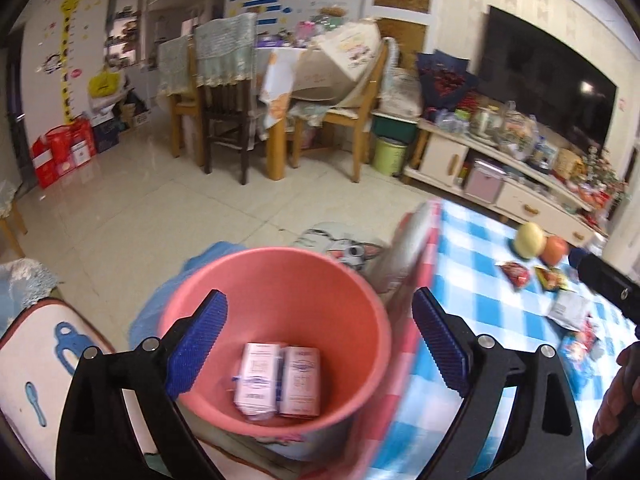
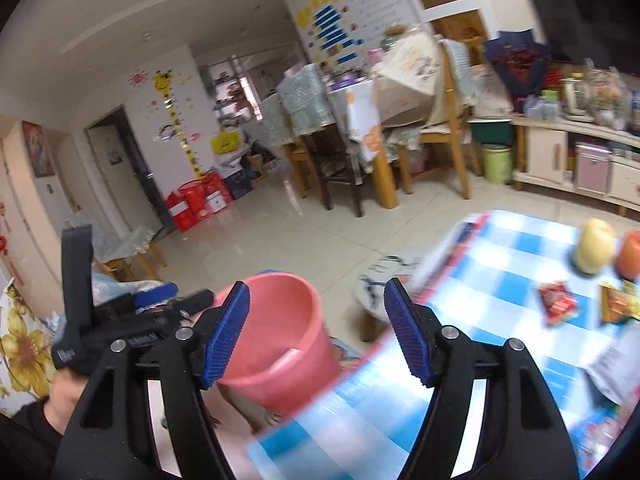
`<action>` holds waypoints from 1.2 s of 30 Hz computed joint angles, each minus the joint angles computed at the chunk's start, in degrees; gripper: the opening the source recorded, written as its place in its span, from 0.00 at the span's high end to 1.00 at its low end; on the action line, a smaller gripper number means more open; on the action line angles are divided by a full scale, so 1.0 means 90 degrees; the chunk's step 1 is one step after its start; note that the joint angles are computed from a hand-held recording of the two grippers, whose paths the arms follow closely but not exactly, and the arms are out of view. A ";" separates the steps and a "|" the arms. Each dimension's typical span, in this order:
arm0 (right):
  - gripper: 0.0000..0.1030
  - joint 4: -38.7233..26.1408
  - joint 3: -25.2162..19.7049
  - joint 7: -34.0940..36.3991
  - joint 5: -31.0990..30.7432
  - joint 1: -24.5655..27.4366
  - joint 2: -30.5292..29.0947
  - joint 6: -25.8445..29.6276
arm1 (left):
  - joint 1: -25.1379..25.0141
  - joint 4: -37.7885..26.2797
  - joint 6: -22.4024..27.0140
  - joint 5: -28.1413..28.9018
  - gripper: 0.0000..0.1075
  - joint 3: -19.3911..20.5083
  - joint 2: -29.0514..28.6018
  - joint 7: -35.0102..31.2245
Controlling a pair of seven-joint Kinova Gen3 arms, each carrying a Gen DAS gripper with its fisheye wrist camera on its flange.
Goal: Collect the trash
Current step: 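Move both empty tools back over the table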
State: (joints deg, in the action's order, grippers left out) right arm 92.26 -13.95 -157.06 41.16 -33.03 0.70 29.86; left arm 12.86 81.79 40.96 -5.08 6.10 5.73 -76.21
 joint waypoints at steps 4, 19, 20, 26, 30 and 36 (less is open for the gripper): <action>0.26 0.0825 -0.0241 -0.0511 0.0420 0.0285 -0.0926 0.0547 | 0.0356 -0.0053 0.0013 -0.0097 0.14 0.0238 -0.0031 0.0106; 0.23 0.2790 -0.0040 0.0800 -0.0460 0.1697 -0.3477 0.1845 | 0.2749 -0.1266 0.0326 -0.1369 0.14 0.0486 0.1436 0.1337; 0.23 0.2893 -0.0013 0.0926 -0.0500 0.1779 -0.3551 0.1883 | 0.2871 -0.1395 0.0355 -0.1344 0.14 0.0476 0.1582 0.1294; 0.23 0.3472 0.0143 0.1319 -0.0857 0.2251 -0.3834 0.1629 | 0.3544 -0.1923 0.0425 -0.1184 0.14 0.0380 0.2316 0.1001; 0.23 0.3646 0.0395 0.1566 -0.1176 0.2516 -0.3814 0.1245 | 0.3932 -0.2240 0.0553 -0.1184 0.14 0.0204 0.2680 0.0943; 0.23 0.3699 0.0489 0.1996 -0.1741 0.2876 -0.3732 0.0930 | 0.4116 -0.2682 0.0850 -0.0939 0.14 0.0147 0.3078 0.0897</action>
